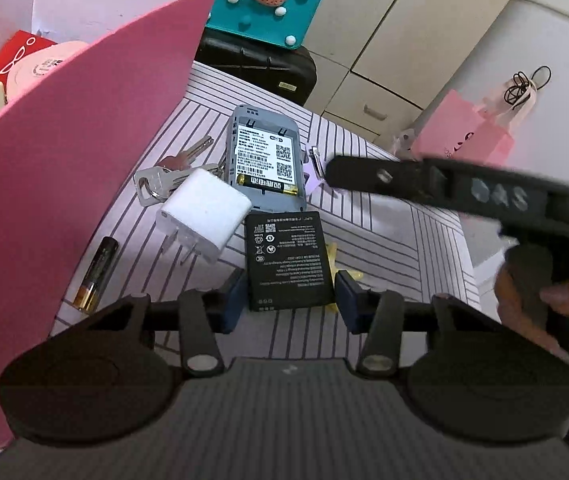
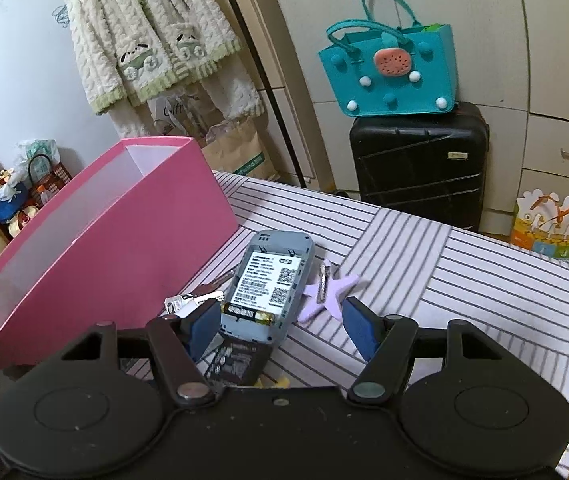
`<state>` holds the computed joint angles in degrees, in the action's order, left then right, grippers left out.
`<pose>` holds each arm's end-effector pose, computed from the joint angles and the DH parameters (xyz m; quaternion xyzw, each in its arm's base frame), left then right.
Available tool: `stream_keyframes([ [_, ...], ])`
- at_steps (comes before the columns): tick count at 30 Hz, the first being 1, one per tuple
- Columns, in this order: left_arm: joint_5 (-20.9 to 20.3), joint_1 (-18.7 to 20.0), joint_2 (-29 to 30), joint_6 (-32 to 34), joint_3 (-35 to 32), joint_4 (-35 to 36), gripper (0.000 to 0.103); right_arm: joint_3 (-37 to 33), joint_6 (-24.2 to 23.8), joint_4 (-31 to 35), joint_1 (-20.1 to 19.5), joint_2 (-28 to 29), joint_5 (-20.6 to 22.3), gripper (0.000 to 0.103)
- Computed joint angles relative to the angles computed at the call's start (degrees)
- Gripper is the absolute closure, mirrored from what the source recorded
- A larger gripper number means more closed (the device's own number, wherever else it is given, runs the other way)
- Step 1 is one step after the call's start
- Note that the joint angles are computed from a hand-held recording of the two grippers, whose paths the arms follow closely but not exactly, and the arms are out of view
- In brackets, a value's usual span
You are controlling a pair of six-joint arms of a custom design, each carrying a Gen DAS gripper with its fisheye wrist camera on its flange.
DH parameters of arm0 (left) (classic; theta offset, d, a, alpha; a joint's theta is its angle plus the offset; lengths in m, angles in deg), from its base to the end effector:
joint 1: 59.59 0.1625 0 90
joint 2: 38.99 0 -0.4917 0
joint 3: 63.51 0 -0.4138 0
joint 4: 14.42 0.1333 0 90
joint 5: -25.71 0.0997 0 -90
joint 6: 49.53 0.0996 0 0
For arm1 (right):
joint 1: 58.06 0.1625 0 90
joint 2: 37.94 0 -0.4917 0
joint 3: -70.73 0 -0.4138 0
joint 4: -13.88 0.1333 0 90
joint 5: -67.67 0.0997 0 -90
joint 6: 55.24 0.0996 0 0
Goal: Organize rigid objects
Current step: 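Lower the left gripper over the black battery while the right grasps the white charger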
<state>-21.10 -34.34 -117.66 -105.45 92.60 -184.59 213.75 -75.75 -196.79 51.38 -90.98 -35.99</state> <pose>-0.1760 -0.3058 0.1729 0.0628 0.9275 -0.3307 0.1629 0.2469 -0.3698 0.1093 0.2975 -0.9107 0.2617 0.1171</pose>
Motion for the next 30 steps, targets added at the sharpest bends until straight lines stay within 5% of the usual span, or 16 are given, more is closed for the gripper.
stream_keyframes([
  [6,-0.2,-2.3,-3.3,-3.0,0.2,7.1,0.057,-2.4,-0.1,3.5,0.4,1.1,0.4,0.047],
  [8,0.2,-3.4,-4.4,-4.6,0.0,11.1,0.083,-3.0,0.0,4.2,0.6,1.4,0.2,0.047],
  [16,0.0,-4.4,-5.9,-6.7,0.4,13.6,0.083,-6.0,-0.6,7.6,2.2,2.8,-0.2,0.046],
  [19,-0.3,-3.7,-5.4,-6.2,0.5,11.8,0.076,-4.8,-1.6,9.9,1.9,1.1,3.1,0.046],
  [23,0.5,-3.8,-3.5,-4.6,0.5,8.7,0.063,-3.3,-0.1,12.4,2.0,-1.1,2.0,0.058],
  [30,-0.5,-2.3,-1.0,-2.7,-0.3,5.3,0.054,-2.8,2.6,17.2,0.5,-2.3,1.5,0.058],
])
